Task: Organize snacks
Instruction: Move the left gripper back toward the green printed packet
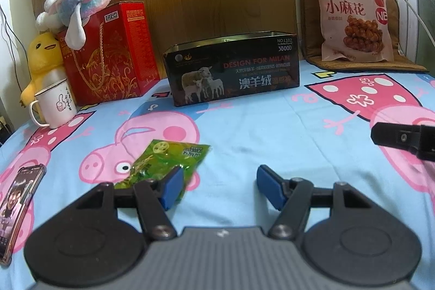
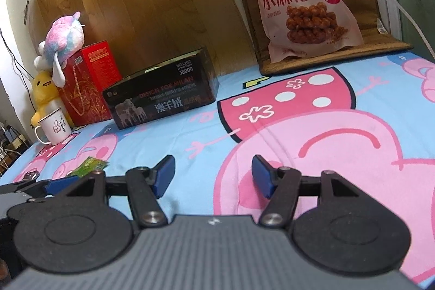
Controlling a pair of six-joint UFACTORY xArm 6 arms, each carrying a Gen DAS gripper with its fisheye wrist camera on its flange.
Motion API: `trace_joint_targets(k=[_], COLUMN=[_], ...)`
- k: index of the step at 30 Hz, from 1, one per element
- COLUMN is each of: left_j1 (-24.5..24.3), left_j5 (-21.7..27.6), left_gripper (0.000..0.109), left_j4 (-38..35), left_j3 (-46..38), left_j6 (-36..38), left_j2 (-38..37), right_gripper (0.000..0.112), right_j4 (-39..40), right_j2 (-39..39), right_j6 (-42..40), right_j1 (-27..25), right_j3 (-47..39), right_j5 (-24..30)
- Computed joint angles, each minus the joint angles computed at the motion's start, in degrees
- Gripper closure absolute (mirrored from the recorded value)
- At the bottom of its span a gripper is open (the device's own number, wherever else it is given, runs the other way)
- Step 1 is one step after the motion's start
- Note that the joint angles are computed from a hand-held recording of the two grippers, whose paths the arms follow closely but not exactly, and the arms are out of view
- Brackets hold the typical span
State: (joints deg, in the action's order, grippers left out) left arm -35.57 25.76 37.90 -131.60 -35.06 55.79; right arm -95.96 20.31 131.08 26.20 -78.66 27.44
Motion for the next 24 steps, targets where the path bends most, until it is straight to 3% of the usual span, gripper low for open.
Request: trace_joint_targets(k=[18,24], left_j1=[-0.2,-0.2], left_j5=[1.1,2.7], left_gripper=[0.043,0.034], left_j4=[0.7,-0.5], left_j3=[-1.6,-3.1], left_j6=[0.3,0.0], left_j2=[0.9,1.6], right_gripper=[0.048,0.047], right_j4=[-1.7,-1.3], right_j2=[0.1,0.1], right_j6=[1.6,0.7], right_j1=[-0.3,-0.3], right_j3=[-0.2,-0.4], right_j5=[-1.6,-2.3])
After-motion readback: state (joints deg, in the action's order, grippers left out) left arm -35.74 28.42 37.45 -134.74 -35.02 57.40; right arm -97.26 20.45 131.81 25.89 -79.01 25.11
